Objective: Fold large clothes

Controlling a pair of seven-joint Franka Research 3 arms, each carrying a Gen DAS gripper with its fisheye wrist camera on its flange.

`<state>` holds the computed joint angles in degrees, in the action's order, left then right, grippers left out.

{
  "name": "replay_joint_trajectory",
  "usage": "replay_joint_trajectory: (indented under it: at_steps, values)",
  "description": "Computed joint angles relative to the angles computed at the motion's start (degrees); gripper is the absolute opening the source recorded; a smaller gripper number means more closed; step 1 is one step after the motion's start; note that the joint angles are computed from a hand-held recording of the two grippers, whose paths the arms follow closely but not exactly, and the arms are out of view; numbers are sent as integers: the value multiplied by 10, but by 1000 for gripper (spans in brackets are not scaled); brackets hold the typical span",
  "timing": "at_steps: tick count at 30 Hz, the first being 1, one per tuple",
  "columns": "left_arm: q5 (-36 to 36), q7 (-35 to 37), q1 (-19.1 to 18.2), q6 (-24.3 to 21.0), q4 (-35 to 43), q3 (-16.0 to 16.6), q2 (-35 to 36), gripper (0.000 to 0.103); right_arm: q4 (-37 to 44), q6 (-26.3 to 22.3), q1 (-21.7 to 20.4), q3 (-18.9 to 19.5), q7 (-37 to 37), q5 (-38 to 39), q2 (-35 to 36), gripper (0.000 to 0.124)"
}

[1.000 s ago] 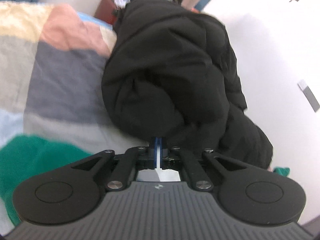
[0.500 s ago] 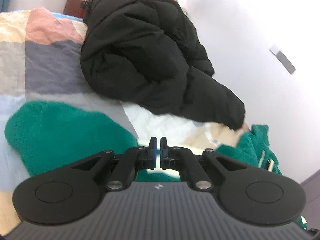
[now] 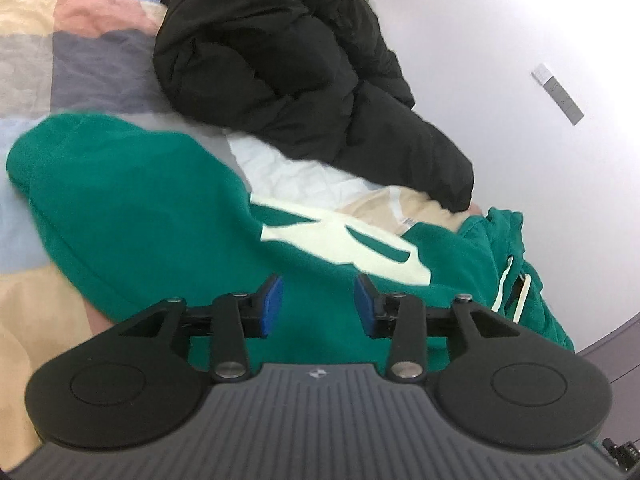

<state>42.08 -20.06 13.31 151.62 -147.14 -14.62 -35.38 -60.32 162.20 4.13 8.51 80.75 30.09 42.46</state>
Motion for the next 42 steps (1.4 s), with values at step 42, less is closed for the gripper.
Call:
replay_joint_trajectory:
  at_steps: [42]
  values:
    - [-200,-147,62,63,-129,-22,-96,65,-21,-201,53,-13,-23,-17,-22,82]
